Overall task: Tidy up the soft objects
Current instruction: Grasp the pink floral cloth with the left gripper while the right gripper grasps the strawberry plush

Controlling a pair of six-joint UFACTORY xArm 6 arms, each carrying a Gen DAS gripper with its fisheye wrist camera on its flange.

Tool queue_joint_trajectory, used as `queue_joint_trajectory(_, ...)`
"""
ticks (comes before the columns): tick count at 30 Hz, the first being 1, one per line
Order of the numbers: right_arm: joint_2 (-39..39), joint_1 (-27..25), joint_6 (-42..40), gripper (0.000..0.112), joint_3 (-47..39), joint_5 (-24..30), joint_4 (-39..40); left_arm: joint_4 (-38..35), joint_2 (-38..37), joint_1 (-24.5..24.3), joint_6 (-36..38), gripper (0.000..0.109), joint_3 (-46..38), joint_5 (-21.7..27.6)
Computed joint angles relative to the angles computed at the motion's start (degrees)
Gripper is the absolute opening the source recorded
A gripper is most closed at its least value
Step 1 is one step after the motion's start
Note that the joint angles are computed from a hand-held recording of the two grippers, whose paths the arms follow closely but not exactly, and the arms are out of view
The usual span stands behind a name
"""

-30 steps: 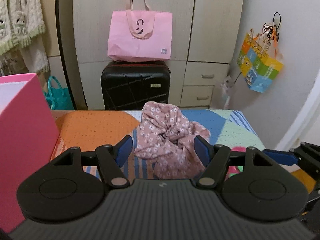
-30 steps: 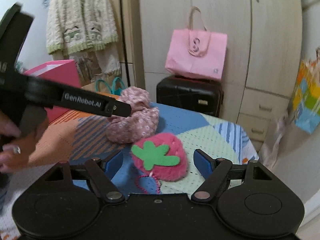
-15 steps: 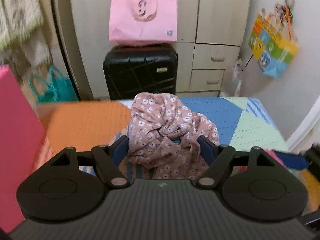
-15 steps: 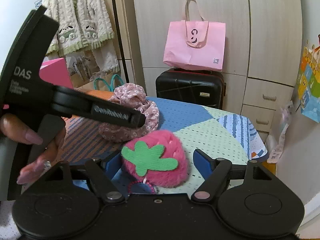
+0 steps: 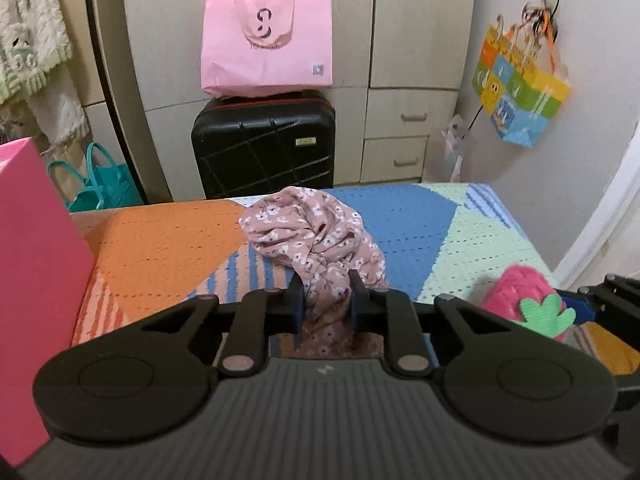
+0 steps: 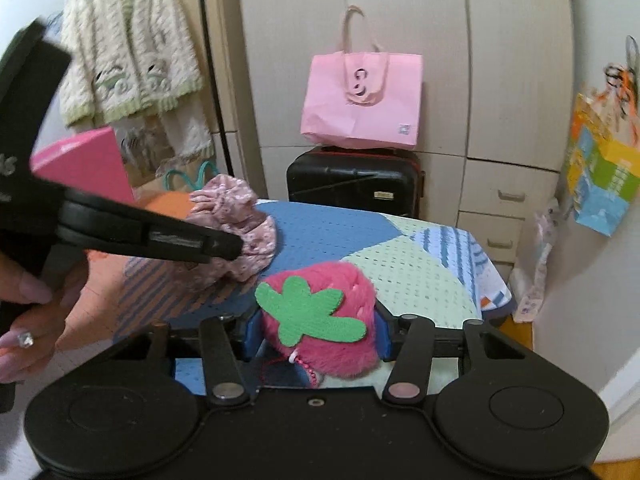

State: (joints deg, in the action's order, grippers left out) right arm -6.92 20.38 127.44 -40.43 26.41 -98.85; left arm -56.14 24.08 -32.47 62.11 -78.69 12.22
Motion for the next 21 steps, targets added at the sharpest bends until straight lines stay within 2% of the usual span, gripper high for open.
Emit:
queue_joint_trajectory(7, -3.37, 5.86, -1.81, 0.057, 2.32, 6.56, 6.71, -12.62, -5.33, 2.58, 9.56, 0.019, 4.64, 4.15)
queue_joint_trajectory(12, -4.98, 9.18, 2.55, 0.057, 3.75, 8.85, 8.31, -20.2, -9.27, 5.39, 15.29, 0.019, 8.25, 8.4)
queue_joint_trajectory(21, -4.14, 15.28, 6.45, 0.057, 2.94, 13.04, 11.16, -19.77, -16.5, 12.06, 14.48, 0.019, 14.22, 18.94)
